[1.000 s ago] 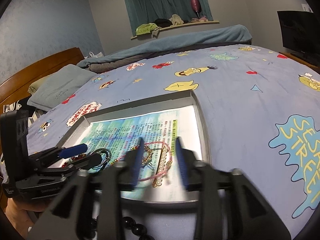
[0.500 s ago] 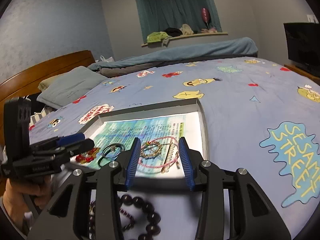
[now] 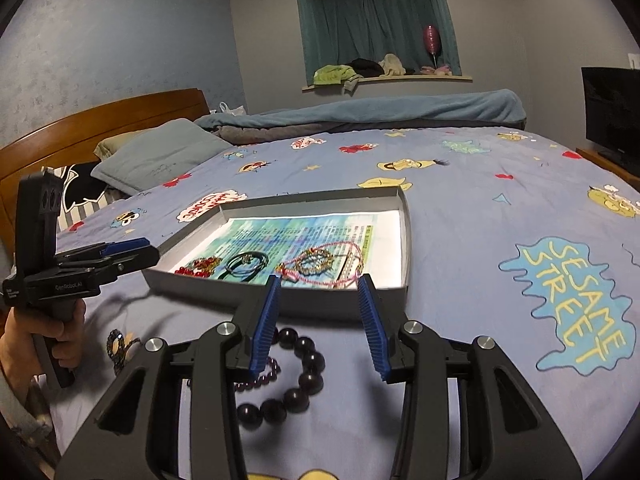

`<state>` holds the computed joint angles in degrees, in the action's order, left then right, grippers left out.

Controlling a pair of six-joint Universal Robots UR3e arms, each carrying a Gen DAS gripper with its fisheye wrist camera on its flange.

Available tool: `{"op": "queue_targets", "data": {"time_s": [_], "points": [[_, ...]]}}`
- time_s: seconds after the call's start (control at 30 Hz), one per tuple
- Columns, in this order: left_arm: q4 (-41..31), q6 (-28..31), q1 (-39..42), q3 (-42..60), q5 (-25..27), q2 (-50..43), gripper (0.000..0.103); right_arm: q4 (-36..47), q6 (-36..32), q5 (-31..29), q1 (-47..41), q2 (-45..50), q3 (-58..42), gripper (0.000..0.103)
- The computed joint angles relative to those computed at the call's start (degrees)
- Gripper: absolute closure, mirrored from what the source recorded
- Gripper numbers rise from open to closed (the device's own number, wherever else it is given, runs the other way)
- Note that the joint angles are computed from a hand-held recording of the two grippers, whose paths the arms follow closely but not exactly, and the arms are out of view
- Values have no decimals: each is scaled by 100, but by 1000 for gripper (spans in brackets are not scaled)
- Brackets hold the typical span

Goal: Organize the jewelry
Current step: 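Move the right tool to the large black bead bracelet while the left tool reaches the blue beaded bracelet, then close the right tool on the black bead bracelet while the left tool grasps the blue beaded bracelet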

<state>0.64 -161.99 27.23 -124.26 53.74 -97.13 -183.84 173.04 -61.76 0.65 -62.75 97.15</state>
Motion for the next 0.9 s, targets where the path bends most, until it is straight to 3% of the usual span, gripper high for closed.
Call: {"op": "queue_targets", "data": {"time_s": [0.23,0.57,0.9], "points": [[-679,942,746,-1081,-522,1085,32,182,-152,164,-52,-158,243,63],[-2937,2720,1669,-1985,-965,2729,32,617,-395,151,-13,-295,376,63],[-3494,3138,1685,-2068,-751,2903,48,1943,-497,262,-74,-72,-195,63]]}}
